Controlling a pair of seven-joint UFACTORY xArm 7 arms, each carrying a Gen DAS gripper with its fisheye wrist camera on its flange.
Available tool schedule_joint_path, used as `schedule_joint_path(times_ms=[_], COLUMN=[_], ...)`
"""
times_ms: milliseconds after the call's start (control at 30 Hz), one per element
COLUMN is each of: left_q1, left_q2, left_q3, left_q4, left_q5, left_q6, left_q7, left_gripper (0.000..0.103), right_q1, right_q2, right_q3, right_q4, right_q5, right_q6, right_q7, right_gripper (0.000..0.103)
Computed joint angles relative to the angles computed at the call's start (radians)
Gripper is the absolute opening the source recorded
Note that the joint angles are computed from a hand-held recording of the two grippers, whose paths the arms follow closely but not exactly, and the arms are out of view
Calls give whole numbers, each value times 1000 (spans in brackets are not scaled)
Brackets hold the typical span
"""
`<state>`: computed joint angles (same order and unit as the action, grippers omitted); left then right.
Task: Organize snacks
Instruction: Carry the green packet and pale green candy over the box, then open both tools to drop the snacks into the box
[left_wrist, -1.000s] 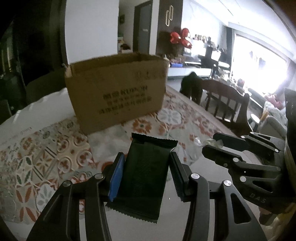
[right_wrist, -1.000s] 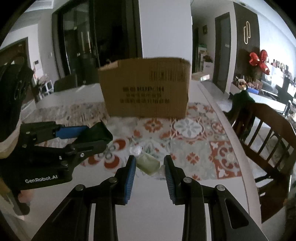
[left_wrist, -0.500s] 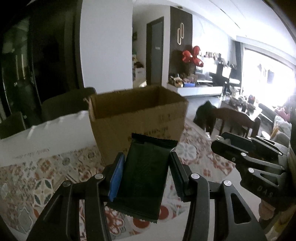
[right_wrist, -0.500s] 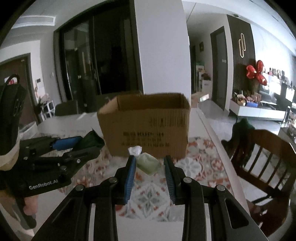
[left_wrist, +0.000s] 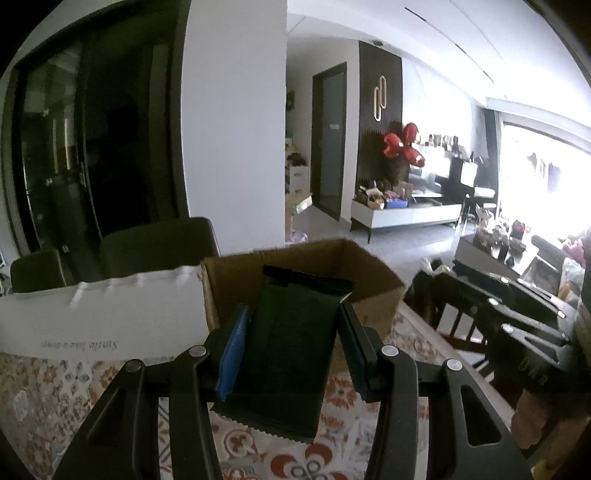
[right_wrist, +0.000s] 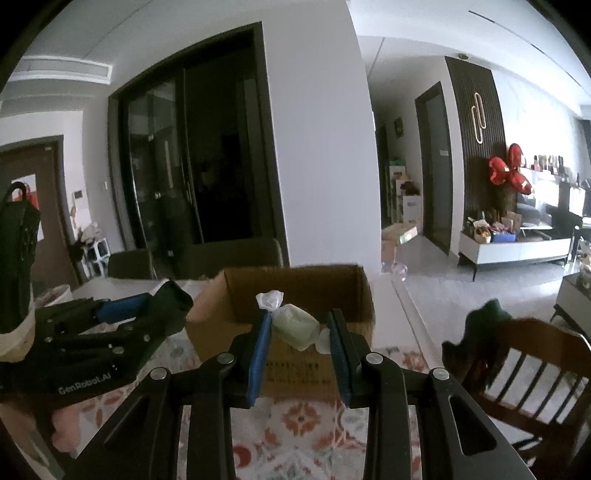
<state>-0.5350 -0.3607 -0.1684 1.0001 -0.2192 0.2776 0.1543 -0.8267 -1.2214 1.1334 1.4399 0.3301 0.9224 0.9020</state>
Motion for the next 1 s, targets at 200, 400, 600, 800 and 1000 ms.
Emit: schedule_joint_path(times_ms=[200,400,600,800,1000], left_q1=[43,70,84,82,75], left_q2=[88,173,288,386,392], left_q3=[-28,-44,-56,-59,-46], left_q4=[90,186,318,442,445], left_q5=[55,92,129,174,293], left_q6=[-13,19,71,146,139], left_q7=[-41,-81,-122,-155,-257], left_gripper=[48,48,48,49,71], right_q1=[-36,-72,-118,-147,-172], right_q2=[45,100,155,233,258], right_q3=[7,25,46,79,99], right_q4=[4,12,30,20,22], right_q5=[0,-16,-37,-17,-29], right_q6=[-49,-90,-111,-154,-126], right_q7=[-30,-56,-85,-98,-84], right_gripper=[33,33,33,33,61])
